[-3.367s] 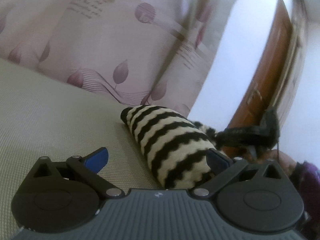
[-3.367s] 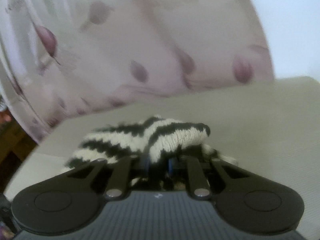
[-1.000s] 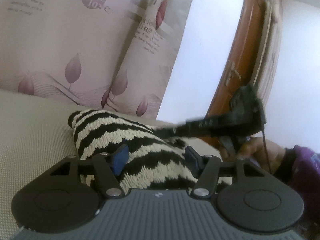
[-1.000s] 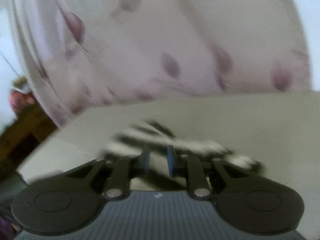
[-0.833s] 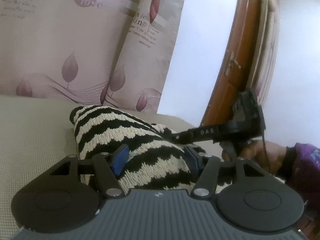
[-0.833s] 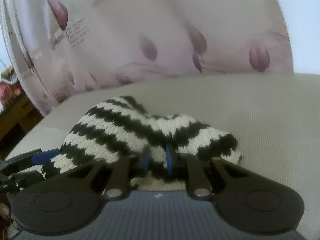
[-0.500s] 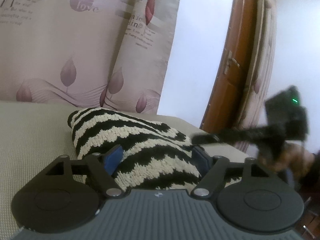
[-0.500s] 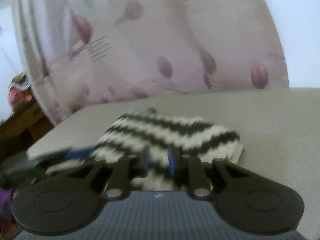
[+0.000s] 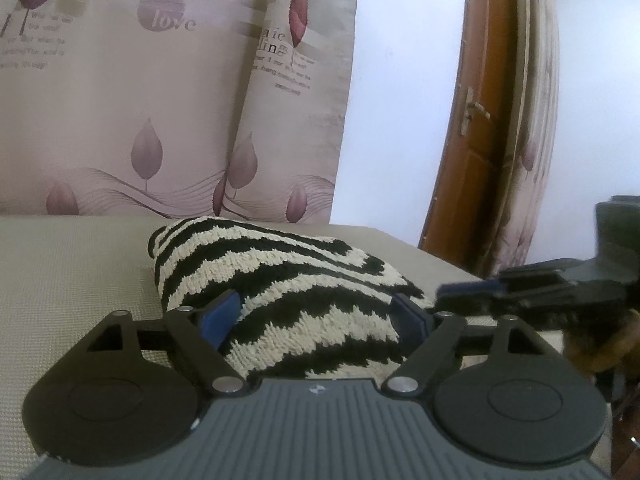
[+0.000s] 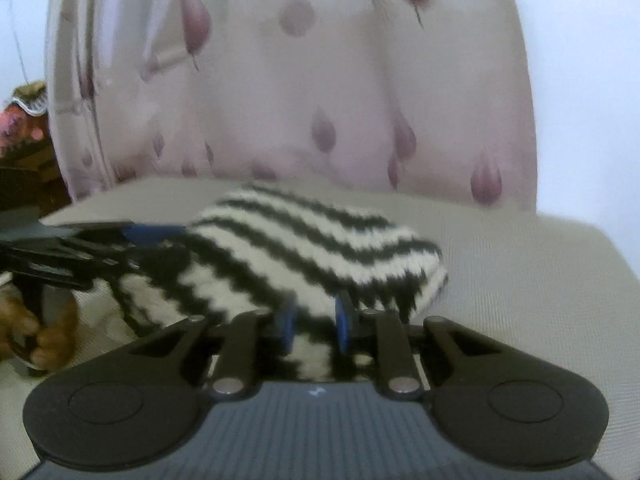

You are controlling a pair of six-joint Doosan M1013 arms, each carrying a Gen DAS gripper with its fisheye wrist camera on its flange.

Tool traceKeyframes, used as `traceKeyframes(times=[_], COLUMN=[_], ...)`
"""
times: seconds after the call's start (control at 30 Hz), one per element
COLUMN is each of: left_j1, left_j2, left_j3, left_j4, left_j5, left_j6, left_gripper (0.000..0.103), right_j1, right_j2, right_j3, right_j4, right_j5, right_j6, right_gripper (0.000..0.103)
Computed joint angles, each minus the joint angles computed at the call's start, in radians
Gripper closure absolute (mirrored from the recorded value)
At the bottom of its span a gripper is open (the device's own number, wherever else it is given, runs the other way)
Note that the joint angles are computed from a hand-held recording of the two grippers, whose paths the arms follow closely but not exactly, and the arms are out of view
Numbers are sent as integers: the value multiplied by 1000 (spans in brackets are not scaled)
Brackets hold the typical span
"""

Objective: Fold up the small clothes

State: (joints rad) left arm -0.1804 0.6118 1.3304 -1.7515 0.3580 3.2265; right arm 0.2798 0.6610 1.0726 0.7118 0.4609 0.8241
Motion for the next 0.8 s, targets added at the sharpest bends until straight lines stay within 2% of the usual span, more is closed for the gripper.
traceKeyframes(times=[0.07, 0.1, 0.17, 0.33, 0.4, 0.6, 0.8], left_j1=[-4, -6, -10, -20, -25, -32, -36], left_j2=[-1, -3, -4, -7, -8, -8, -8], left_j3=[0, 2, 3, 2, -2, -6, -7], left_j4=[10, 9, 17, 57, 117, 211, 238], left_j5=[-11, -16, -36, -98, -128, -165, -175], left_j6=[3, 7, 5, -42, -106, -177, -198], left_gripper=[20, 20, 20, 13, 10, 10, 10], right_j1=[13, 17, 7, 3, 2, 2, 3], right_j2=[5, 1, -2, -4, -4, -6, -6], right_j3=[-1, 20, 36, 39, 38, 38, 38], right_j4=[-190, -227, -156, -135, -132, -135, -137], right_j5=[20, -7, -20, -14, -12, -8, -6], right_j6=[96, 112, 101, 115, 114, 123, 129], right_gripper=[84, 84, 84, 84, 84, 84, 84])
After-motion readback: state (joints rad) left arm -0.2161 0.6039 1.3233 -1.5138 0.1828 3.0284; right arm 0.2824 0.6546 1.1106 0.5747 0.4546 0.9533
